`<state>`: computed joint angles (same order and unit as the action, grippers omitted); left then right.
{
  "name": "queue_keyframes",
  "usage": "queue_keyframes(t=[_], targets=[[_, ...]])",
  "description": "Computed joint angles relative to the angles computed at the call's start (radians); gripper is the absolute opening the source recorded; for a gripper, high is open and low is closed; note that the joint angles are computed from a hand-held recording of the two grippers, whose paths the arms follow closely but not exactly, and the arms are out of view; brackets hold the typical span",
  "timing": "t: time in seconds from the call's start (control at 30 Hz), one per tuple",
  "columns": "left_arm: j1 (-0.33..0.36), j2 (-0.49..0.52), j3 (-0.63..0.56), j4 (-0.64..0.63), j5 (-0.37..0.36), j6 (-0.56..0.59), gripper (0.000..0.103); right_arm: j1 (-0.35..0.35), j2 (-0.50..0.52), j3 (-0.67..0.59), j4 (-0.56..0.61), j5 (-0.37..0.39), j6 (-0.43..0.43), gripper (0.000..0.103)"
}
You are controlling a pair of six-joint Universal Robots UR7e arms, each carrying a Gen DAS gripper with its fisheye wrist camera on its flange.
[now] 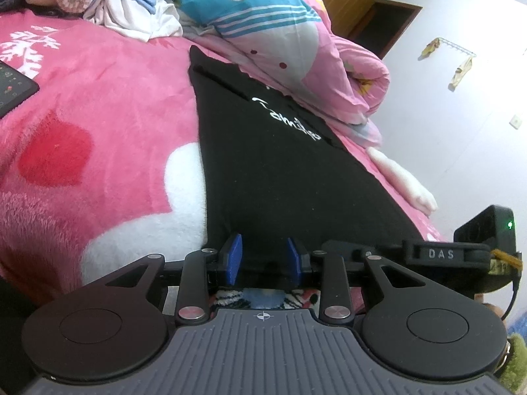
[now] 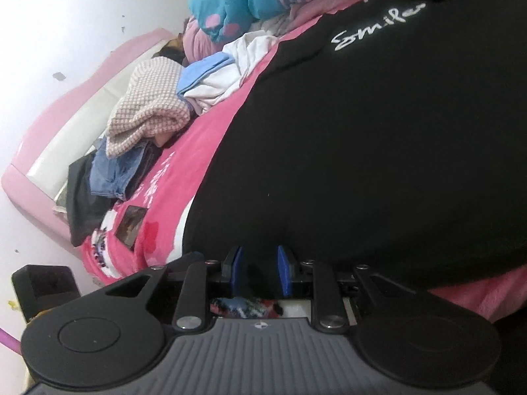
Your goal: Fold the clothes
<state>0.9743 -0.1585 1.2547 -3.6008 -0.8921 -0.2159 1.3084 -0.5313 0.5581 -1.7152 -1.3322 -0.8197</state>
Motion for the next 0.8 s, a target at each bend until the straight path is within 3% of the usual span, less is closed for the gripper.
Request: queue_keyframes(t=[0.1, 0.27, 0.37, 0.57, 0.77, 0.8], targets=[[0.0, 0.002, -0.003, -0.002, -0.001, 0.001, 0.03, -0.007, -0.018, 0.019, 0.023, -0.032, 0.012, 0.025], [-0.005, 0.004, -0.008, 0.002, 0.011, 0.021, 0.031, -0.006, -0.095, 0.166, -0.056, -0.149, -0.006, 0.026], [-0.021, 0.013, -0.017, -0.004, 0.042, 0.08, 0.036, -0.015, -0.147, 0.229, -0.081, -0.121, -0.021, 0.026], [-0.035, 0.022, -0.025, -0.045, 0.043, 0.136, 0.046, -0.014, -0.21, 0.293, -0.186, -0.053, -0.05, 0.039], [-0.052, 0.027, -0.042, -0.064, 0.071, 0.166, 0.068, -0.011, -0.234, 0.337, -0.294, -0.028, -0.048, 0.046], [-0.056, 0.028, -0.046, -0.065, 0.077, 0.175, 0.072, -0.011, -0.238, 0.349, -0.316, -0.026, -0.048, 0.052]])
